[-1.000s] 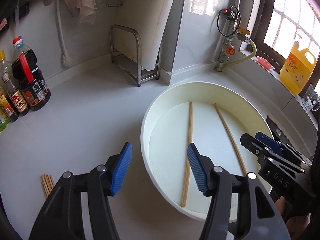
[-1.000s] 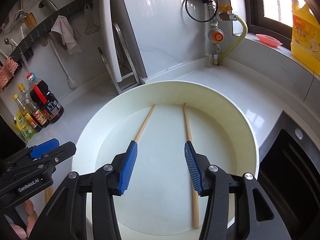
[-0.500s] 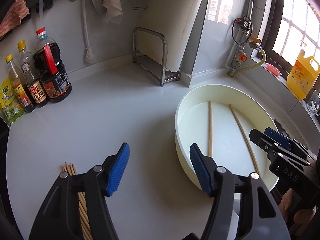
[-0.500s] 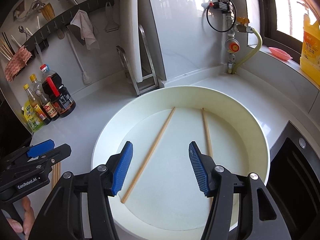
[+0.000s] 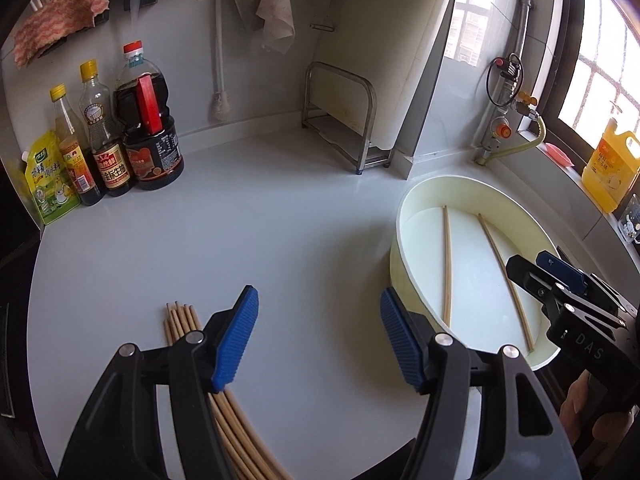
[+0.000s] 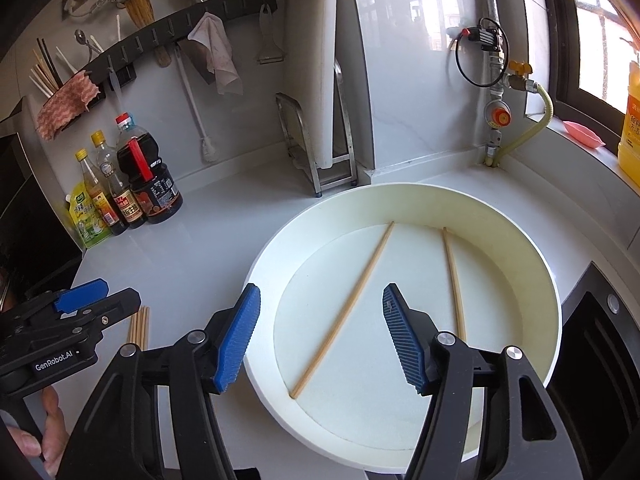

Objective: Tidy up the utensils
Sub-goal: 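Move both open tools back from the basin to the chopstick bundle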

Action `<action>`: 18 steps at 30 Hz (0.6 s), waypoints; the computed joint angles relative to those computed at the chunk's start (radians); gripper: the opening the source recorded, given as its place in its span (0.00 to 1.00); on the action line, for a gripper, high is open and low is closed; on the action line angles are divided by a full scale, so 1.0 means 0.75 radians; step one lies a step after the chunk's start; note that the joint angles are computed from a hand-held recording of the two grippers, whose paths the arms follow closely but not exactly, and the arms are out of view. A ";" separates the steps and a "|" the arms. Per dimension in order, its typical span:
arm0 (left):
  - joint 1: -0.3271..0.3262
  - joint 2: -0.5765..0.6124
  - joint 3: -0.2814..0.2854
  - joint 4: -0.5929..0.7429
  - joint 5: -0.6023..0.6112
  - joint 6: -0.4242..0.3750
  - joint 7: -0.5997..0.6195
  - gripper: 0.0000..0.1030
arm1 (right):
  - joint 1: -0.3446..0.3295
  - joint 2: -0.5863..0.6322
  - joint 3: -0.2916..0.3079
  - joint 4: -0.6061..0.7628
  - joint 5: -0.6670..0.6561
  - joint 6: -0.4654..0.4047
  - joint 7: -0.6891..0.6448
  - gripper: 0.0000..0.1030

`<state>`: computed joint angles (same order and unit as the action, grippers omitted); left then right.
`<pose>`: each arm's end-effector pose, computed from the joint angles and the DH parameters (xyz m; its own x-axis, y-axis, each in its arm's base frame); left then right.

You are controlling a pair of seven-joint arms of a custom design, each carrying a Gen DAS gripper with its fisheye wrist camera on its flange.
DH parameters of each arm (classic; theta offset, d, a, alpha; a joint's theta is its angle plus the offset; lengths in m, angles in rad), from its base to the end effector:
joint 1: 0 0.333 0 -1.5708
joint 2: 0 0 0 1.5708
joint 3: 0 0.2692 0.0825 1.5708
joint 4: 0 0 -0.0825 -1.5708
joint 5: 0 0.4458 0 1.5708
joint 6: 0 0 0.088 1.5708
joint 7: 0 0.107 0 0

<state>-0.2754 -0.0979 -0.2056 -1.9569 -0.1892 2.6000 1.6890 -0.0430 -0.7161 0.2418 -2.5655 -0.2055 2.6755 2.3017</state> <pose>0.5712 -0.2978 0.5402 -0.4895 -0.8682 0.0814 -0.6670 0.3127 -0.6763 0.4679 0.1041 0.5281 -0.2827 -0.9404 -0.1890 -0.5998 0.3270 -0.7303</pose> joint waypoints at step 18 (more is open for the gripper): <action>0.048 -0.243 0.112 -0.268 -0.025 0.078 0.004 0.66 | 0.118 0.101 0.041 0.079 -0.003 0.060 -0.047 0.62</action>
<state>-0.2397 -0.2801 -0.1220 -2.1581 -0.2081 2.6582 1.6923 0.0451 -0.6406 0.2722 -2.5059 -0.2075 2.7208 2.2662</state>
